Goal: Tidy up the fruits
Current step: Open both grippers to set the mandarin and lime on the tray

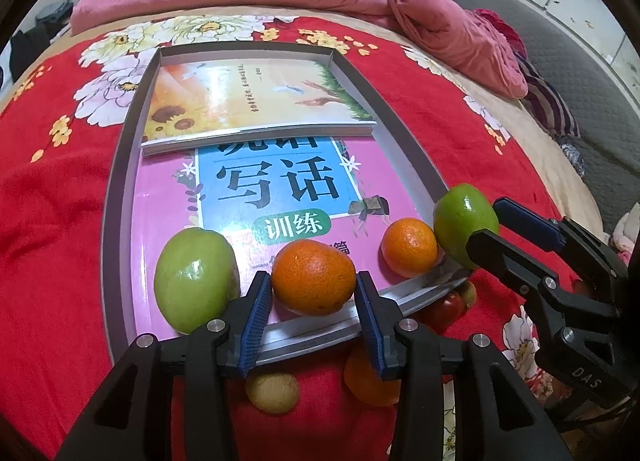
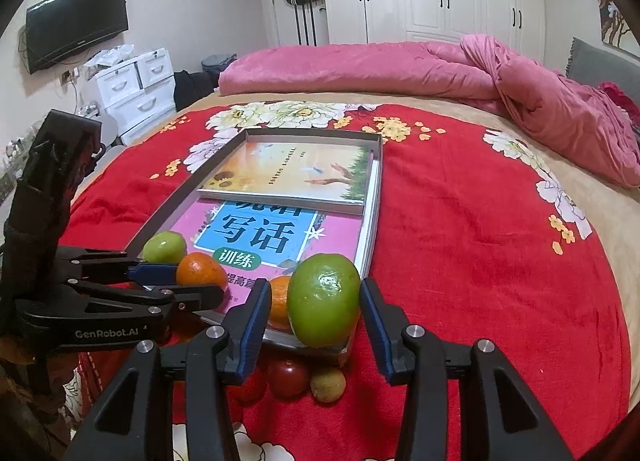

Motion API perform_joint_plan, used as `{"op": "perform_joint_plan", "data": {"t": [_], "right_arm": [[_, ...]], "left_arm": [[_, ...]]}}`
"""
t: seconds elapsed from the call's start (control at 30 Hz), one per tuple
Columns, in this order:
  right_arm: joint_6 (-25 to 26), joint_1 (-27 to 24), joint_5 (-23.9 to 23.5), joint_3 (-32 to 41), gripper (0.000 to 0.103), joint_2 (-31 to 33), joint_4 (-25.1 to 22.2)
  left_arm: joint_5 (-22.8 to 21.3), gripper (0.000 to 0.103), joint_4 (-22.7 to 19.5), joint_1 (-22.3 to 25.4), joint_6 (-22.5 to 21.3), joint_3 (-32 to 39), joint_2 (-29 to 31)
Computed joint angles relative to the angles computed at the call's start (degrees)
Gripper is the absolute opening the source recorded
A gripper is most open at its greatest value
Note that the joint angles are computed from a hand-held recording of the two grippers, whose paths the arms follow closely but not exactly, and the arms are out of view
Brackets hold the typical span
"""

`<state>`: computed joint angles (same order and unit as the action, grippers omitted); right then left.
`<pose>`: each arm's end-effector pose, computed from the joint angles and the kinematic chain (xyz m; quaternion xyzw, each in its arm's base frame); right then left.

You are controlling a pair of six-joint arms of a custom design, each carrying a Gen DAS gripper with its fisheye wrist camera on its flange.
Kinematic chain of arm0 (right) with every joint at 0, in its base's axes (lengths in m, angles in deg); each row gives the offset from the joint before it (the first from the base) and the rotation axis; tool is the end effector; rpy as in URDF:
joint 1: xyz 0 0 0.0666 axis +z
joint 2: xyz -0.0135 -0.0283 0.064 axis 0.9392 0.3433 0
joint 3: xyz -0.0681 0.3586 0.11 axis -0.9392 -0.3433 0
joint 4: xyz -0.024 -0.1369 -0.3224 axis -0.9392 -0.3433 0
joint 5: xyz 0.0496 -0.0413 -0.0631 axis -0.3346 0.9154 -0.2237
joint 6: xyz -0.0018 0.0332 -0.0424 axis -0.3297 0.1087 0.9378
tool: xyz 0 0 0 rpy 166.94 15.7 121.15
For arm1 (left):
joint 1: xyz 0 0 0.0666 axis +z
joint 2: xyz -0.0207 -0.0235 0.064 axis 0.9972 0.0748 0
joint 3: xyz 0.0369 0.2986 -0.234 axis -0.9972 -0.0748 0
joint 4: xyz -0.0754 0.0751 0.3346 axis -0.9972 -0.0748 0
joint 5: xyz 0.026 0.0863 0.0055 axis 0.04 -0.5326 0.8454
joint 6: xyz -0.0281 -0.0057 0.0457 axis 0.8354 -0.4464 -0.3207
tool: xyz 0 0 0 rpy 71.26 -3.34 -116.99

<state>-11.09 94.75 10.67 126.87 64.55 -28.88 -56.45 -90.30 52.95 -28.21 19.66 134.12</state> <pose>0.3500 0.1650 0.3843 -0.2146 0.8931 0.1248 0.3752 0.3848 -0.2457 0.3479 0.0026 0.9585 -0.1270 0.2551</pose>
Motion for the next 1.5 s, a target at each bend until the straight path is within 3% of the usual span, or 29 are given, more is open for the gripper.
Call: {"op": "perform_joint_plan", "data": {"t": [0.1,0.33,0.47,1.5], "right_arm": [[0.0,0.0,-0.2,0.0,0.050,-0.1,-0.1],[-0.2,0.0,0.2,0.0,0.054,-0.1,-0.1],[-0.3,-0.1,0.4,-0.1,0.060,-0.2,0.2],[-1.7,-1.0,1.0,-0.3,0.073,-1.4,1.4]], "left_arm": [[0.0,0.050,-0.1,-0.2,-0.1,0.2,0.1],[0.4,0.051,0.2,-0.1,0.1,0.1,0.1],[0.6,0.062,0.8,-0.1,0.1,-0.2,-0.3],[0.5,0.075,3.4,0.4,2.6,-2.2,-5.2]]}}
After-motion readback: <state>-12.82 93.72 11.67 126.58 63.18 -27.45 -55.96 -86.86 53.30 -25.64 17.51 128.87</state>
